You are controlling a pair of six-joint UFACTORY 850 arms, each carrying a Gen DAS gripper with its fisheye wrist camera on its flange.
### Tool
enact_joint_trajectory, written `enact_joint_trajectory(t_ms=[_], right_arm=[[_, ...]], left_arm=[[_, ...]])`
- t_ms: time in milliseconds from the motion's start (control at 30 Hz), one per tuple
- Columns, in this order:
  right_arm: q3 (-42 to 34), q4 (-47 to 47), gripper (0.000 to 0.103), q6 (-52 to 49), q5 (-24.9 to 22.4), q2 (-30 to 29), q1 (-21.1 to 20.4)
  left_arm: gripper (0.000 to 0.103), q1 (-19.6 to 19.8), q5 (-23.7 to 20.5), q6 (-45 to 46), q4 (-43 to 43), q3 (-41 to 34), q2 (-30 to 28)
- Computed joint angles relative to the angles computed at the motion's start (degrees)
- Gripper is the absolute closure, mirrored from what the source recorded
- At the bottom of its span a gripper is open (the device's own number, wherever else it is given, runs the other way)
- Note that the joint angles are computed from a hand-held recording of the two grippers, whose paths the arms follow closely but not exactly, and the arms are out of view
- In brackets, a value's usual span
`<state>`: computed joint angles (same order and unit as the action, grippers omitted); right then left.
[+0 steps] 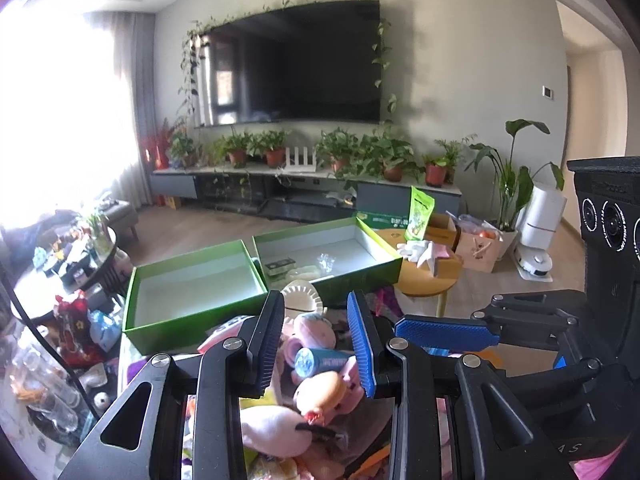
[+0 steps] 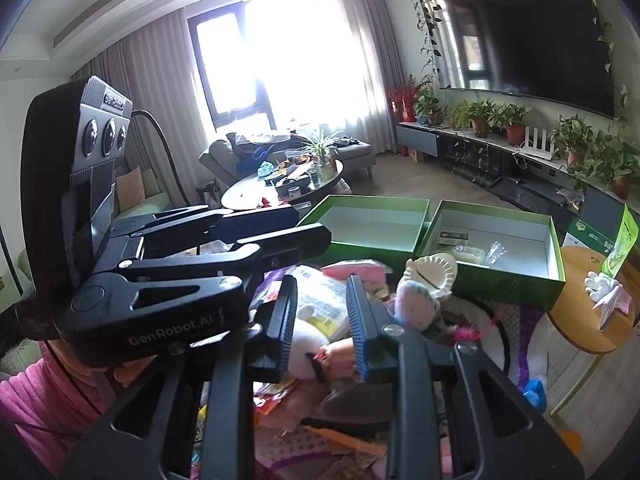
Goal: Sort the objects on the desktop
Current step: 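Lower both open grippers into the pile toward the yellow snack bag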
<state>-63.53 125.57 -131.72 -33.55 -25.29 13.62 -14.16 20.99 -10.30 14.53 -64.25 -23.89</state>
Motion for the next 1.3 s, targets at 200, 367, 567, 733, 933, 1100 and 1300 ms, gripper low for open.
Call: enact_joint_trajectory(t_ms=[200,367,567,733,933,1100,1300], right_arm=[[5.2,7.59,0.076,-6.57,-0.04,2.29,1.93],[8.93,12.66,0.076,-10.32,0.14,3.15,3.72],[10.96,12.08,0.077,-8.82,-0.74,2.09,5.35],[10.89,10.32,0.077,-6.31,-0.6,0.61,6.78],[10.63,8.28,0.077,-4.47,-0.06,-0.92,8.41],[9.29,4.59,0.074,-0.73,0.61,-3.06,9.28],[7.63,0.72,0.069,3.6,1.18,-5.86,10.13]], left_arm=[[0.071,-1.14,6.08,13.58,-12.99,6.66,2.53],[0.07,-0.96,8.9,14.83,-14.18,11.71,3.85],[0.07,0.49,7.04,10.35,-11.38,14.65,4.05],[0.07,1.61,7.05,7.26,-9.42,16.74,4.39],[0.07,2.89,7.24,6.84,-10.5,18.83,4.16],[0.07,4.33,7.01,4.93,-9.63,19.95,3.17],[0.063,5.92,6.34,0.88,-5.97,20.53,1.45]])
